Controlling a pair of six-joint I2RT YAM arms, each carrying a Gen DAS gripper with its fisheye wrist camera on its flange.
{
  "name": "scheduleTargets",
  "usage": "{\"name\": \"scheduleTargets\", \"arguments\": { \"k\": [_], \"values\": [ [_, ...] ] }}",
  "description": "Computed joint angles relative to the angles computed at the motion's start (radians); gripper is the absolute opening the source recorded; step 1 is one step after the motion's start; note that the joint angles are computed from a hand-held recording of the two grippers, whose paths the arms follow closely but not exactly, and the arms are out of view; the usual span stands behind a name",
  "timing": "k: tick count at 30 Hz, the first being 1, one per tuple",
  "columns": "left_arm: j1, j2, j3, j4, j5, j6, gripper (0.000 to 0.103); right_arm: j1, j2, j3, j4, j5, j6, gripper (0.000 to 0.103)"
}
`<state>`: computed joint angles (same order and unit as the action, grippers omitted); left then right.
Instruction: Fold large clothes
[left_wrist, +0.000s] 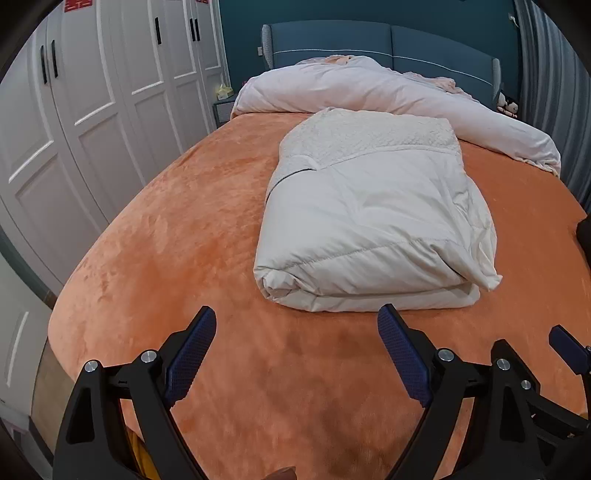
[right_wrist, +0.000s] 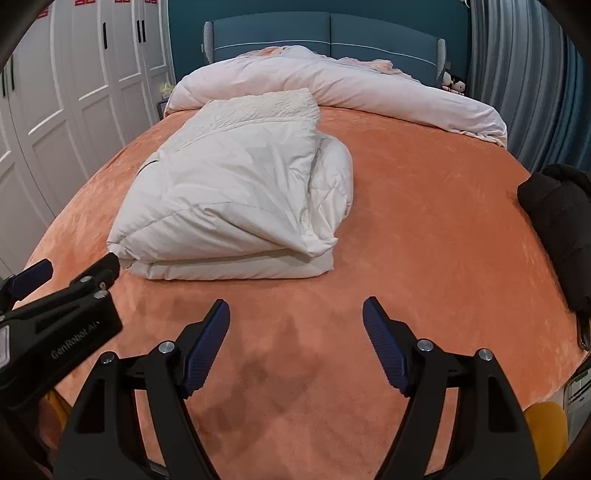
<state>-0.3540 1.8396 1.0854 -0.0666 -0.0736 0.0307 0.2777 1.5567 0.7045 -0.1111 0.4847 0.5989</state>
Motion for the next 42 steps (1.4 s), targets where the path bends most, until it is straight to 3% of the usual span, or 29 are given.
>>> {"name": "scheduleTargets", "arguments": {
  "k": [16,21,29,42],
  "values": [
    [-0.022,-0.004,-0.047,0.038,-0.042,0.004,0.088,-0.026,-0.071,-0.081,0.016,-0.006,-0.016,0.072],
    [-0.047,0.044,-0.05,0.071,-0.081,0.009,0.086,-0.042,0.007,-0.082,0.078,-0.026,-0.039,0.073],
    [-0.046,0.155,-0.008,0.081,-0.063,0.005,0.085,-0.072,0.132,-0.079,0.152,-0.071,-0.023,0.073],
    [-0.054,0.175,-0.011,0.117,-0.09,-0.003,0.084,-0.072,0.147,-0.068,0.143,-0.065,-0.019,0.073]
  ]
}}
